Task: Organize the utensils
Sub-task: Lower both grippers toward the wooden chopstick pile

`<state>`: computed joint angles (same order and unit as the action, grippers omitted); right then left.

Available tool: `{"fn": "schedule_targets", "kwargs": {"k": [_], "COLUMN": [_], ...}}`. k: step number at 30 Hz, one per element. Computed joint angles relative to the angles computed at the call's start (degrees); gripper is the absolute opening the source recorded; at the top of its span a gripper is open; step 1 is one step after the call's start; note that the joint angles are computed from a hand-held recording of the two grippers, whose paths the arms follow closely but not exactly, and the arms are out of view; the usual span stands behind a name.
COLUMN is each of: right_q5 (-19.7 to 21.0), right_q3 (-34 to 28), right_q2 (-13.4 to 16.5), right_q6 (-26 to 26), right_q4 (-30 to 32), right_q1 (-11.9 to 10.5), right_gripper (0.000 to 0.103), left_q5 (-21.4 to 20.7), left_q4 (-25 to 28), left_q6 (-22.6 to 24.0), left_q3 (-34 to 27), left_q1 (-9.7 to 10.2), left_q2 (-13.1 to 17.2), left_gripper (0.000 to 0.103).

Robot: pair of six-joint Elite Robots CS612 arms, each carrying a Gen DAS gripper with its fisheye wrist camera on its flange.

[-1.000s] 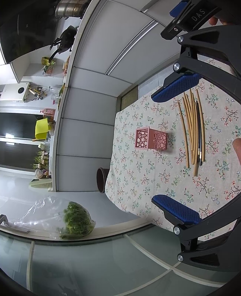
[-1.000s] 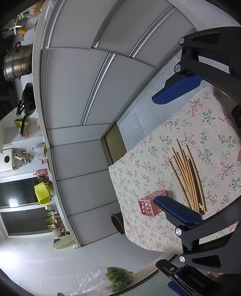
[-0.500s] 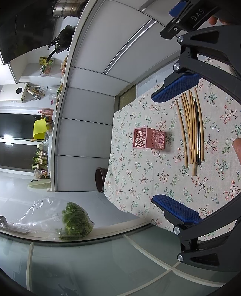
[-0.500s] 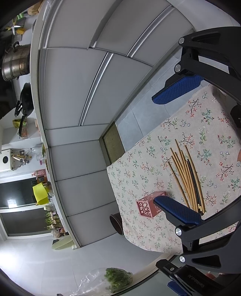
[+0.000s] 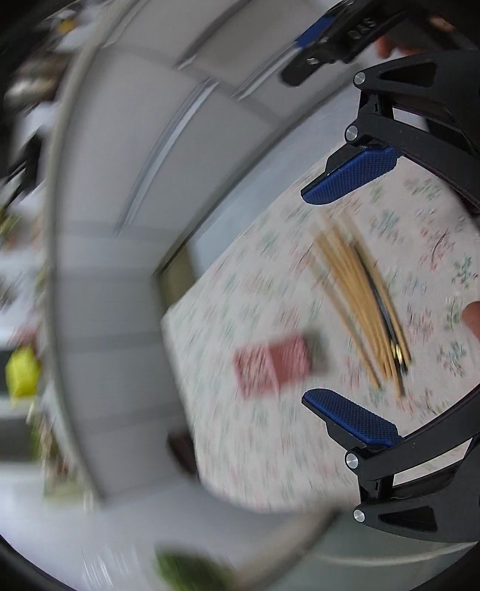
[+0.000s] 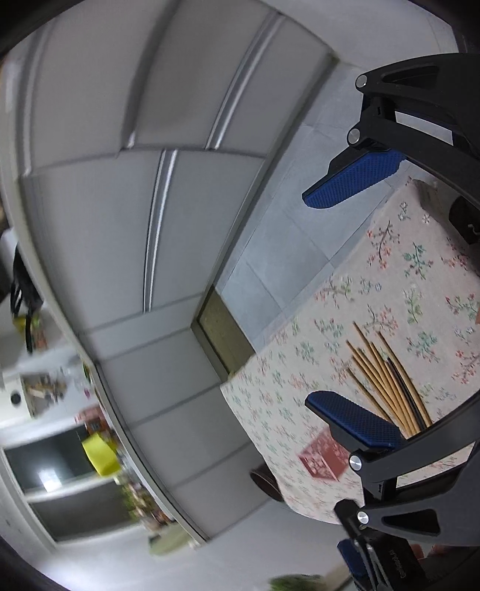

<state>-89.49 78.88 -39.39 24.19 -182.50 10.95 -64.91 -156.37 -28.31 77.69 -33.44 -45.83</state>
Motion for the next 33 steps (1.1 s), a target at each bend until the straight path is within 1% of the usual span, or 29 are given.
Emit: {"fn": "schedule_targets", "kwargs": {"k": [1, 2, 3, 4, 5, 6, 7, 8, 9, 10, 11, 12, 14, 15, 18, 19, 20, 21, 22, 23, 25, 27, 28, 29, 32, 33], "right_q5": [-0.39, -0.53, -0.57, -0.53, -0.39, 0.23, 2.76, 5.20, 7.40, 8.71, 9.32, 10.17, 12.28, 13.14, 15.94, 16.65, 17.20, 17.21, 17.21, 17.16, 17.21, 17.48, 17.60, 17.60, 17.02, 16.62], "right_q3": [-0.68, -1.23, -2.15, -2.82, -3.47, -4.15, -4.97, -5.55, -6.30, -7.31, -7.88, -8.29, -9.22, -9.54, -10.99, -11.23, -11.46, -11.58, -11.69, -11.79, -12.10, -12.31, -12.46, -12.47, -12.67, -12.60], "right_q2": [0.54, 0.96, 1.61, 2.13, 2.66, 3.14, 3.62, 3.96, 4.40, 4.88, 5.14, 5.36, 5.97, 6.17, 6.99, 7.14, 7.28, 7.35, 7.34, 7.38, 7.53, 7.69, 7.76, 7.73, 7.79, 7.72], "right_q6": [0.96, 1.45, 1.84, 1.91, 2.01, 2.34, 3.37, 4.23, 4.84, 4.84, 4.93, 5.30, 6.72, 7.26, 8.04, 8.11, 8.19, 8.20, 8.18, 8.14, 8.16, 8.27, 8.26, 8.17, 7.87, 7.81], "right_q4": [1.38, 2.51, 4.42, 5.65, 6.84, 8.30, 10.65, 12.32, 13.97, 16.07, 17.09, 17.91, 19.60, 20.41, 23.29, 23.85, 24.31, 24.50, 24.69, 24.76, 25.04, 25.35, 25.75, 26.03, 26.27, 26.12], "right_q1": [-0.34, -0.59, -0.86, -0.99, -1.13, -1.32, -1.78, -2.19, -2.52, -2.72, -2.82, -2.97, -3.42, -3.57, -3.82, -3.88, -3.92, -3.87, -3.87, -3.84, -3.84, -3.90, -3.89, -3.88, -3.73, -3.69], "right_gripper": [0.096, 0.096, 0.096, 0.096, 0.096, 0.096, 0.096, 0.096, 0.096, 0.096, 0.096, 0.096, 0.096, 0.096, 0.096, 0.096, 0.096, 0.096, 0.096, 0.096, 0.096, 0.096, 0.096, 0.096, 0.096, 0.096], "left_q5": [-2.30, -4.78, -6.98, -8.72, -11.59, -14.46, -16.93, -19.28, -20.57, -21.85, -22.79, -23.40, -22.05, -21.82, -21.98, -21.86, -21.91, -21.71, -21.31, -20.83, -20.13, -20.37, -20.68, -20.44, -21.34, -21.48], "left_q4": [2.29, 6.26, 11.29, 15.11, 20.36, 24.05, 27.04, 31.51, 35.86, 39.62, 42.09, 45.85, 51.83, 54.07, 57.73, 58.92, 59.61, 60.62, 61.40, 62.16, 62.36, 61.79, 61.93, 62.76, 62.54, 62.74], "left_q6": [1.66, 3.77, 5.90, 7.43, 9.39, 10.83, 11.76, 12.45, 12.56, 13.00, 13.50, 14.31, 16.23, 17.26, 19.93, 20.62, 21.25, 22.09, 22.68, 23.35, 24.35, 24.50, 24.49, 24.44, 24.41, 24.57], "left_q3": [-1.96, -5.16, -9.20, -12.61, -17.46, -21.06, -23.61, -27.54, -31.23, -34.79, -37.23, -40.86, -46.58, -48.59, -52.15, -53.53, -53.74, -54.43, -54.84, -55.37, -54.57, -53.73, -54.26, -56.48, -55.72, -56.40], "left_q1": [0.46, 1.08, 1.81, 2.38, 3.26, 3.96, 4.53, 5.12, 5.46, 5.84, 6.21, 6.47, 6.53, 6.58, 6.69, 6.67, 6.63, 6.56, 6.47, 6.37, 6.20, 6.18, 6.21, 6.20, 6.31, 6.41], "left_q2": [0.95, 2.52, 4.58, 6.41, 9.02, 11.09, 12.50, 14.73, 16.83, 18.89, 20.27, 22.27, 25.34, 26.43, 28.45, 29.28, 29.39, 29.83, 30.09, 30.44, 30.19, 29.97, 30.42, 31.86, 31.89, 32.43], "left_gripper": [0.096, 0.096, 0.096, 0.096, 0.096, 0.096, 0.096, 0.095, 0.094, 0.089, 0.082, 0.079, 0.067, 0.066, 0.056, 0.049, 0.041, 0.037, 0.028, 0.022, 0.018, 0.018, 0.018, 0.018, 0.018, 0.018]}}
